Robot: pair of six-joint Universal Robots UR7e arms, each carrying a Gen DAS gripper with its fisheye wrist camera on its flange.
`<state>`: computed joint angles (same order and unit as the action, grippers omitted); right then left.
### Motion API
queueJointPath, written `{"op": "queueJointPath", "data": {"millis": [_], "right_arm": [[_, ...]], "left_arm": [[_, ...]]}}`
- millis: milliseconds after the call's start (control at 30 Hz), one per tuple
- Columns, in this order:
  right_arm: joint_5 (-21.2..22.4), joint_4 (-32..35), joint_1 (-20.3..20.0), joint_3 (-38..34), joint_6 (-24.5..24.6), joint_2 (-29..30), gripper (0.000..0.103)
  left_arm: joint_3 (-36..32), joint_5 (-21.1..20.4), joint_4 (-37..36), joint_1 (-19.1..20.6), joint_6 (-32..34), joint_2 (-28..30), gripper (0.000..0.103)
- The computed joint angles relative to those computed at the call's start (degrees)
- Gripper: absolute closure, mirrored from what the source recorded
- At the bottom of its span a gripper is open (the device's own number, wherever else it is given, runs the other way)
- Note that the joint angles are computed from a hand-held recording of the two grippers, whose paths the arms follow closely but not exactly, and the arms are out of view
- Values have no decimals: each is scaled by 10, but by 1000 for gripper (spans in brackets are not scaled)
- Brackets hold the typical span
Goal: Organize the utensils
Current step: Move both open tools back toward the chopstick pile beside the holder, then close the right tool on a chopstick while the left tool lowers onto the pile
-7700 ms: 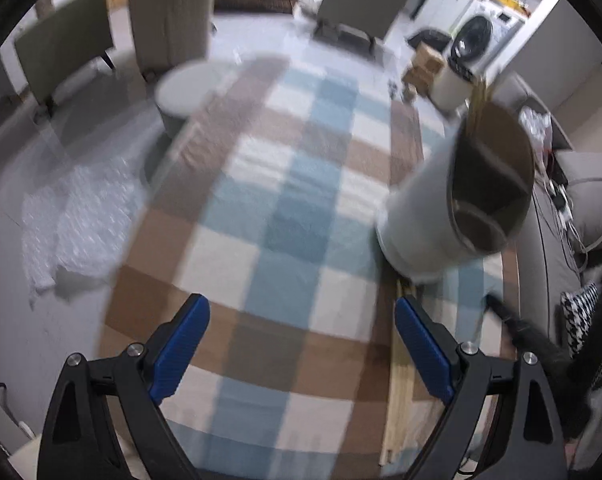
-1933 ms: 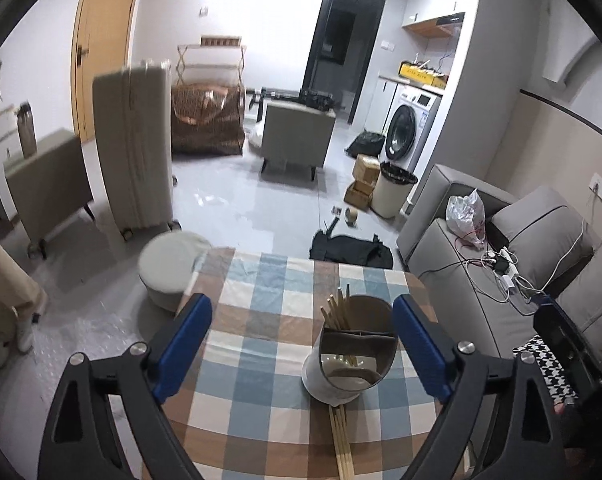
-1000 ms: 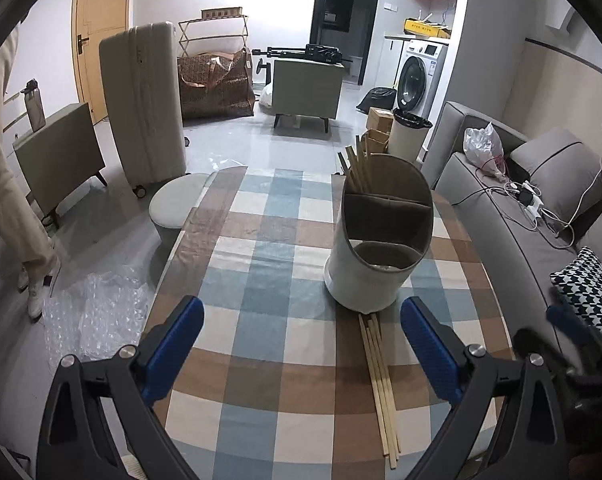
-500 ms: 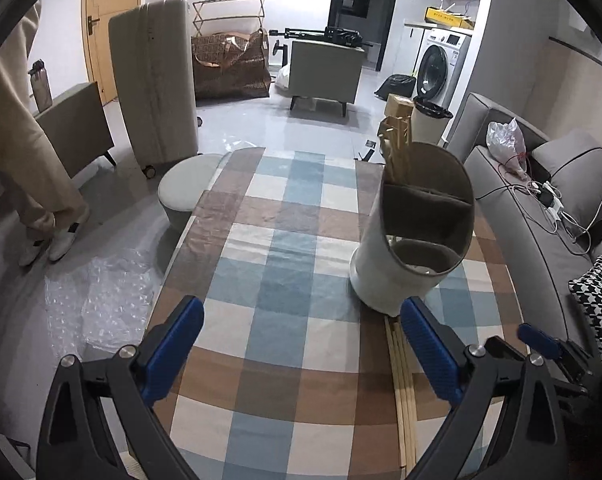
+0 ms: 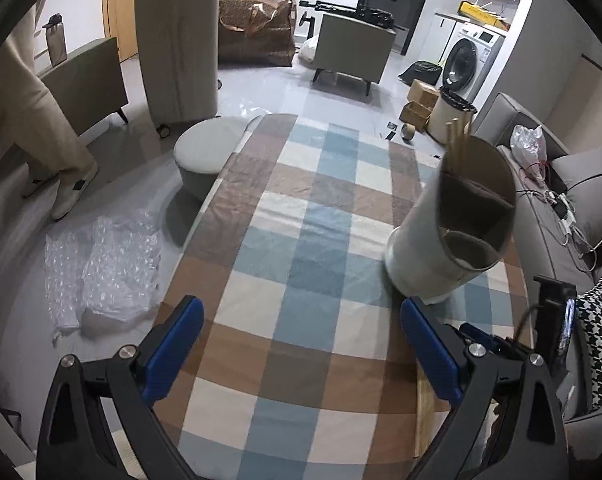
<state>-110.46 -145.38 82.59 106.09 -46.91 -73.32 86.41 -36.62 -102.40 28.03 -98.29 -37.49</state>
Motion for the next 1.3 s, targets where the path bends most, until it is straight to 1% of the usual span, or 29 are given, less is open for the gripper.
{"op": "queueJointPath", "data": {"millis": [33, 100, 167, 233, 333, 533, 600, 700, 733, 833, 867, 900, 1067, 1133, 1267, 1300], "right_arm": [[-4, -1, 1, -1, -3, 4, 74], [-12, -13, 4, 2, -14, 12, 75], [-34, -29, 8, 5, -23, 23, 77], [-35, -37, 9, 6, -23, 26, 78], [-51, -65, 16, 12, -38, 31, 78], [-72, -116, 27, 37, -86, 32, 82], [-84, -121, 29, 40, -90, 35, 85], [-84, -128, 32, 46, -84, 36, 85], [-86, -128, 34, 45, -83, 37, 86], [-81, -123, 34, 44, -75, 37, 92], [-82, -125, 34, 45, -76, 37, 98], [-80, -114, 31, 44, -75, 33, 99], [-71, -70, 18, 55, -61, -1, 99], [-68, -52, 13, 60, -63, -15, 99], [-68, -48, 14, 62, -63, -20, 98], [-71, -58, 16, 64, -64, -19, 98]], "left_arm": [[0, 1, 4, 0, -2, -1, 7], [2, 1, 13, 0, -8, -4, 7], [5, 1, 14, -1, -9, -6, 7], [8, 1, 10, 0, -5, -9, 7], [13, -1, 2, 2, 0, -11, 7], [21, -3, -12, 3, 4, -16, 7], [21, -4, -8, 3, 4, -17, 7], [20, -6, -9, 3, 6, -16, 7], [20, -6, -6, 3, 5, -16, 7], [20, -7, -7, 5, 6, -16, 7], [19, -7, -7, 5, 4, -15, 7], [18, -8, -9, 5, 5, -15, 7], [17, -13, -30, 5, 17, -13, 7], [16, -12, -33, 4, 21, -12, 7], [16, -13, -34, 2, 22, -12, 7], [14, -14, -32, 3, 22, -11, 7]]}}
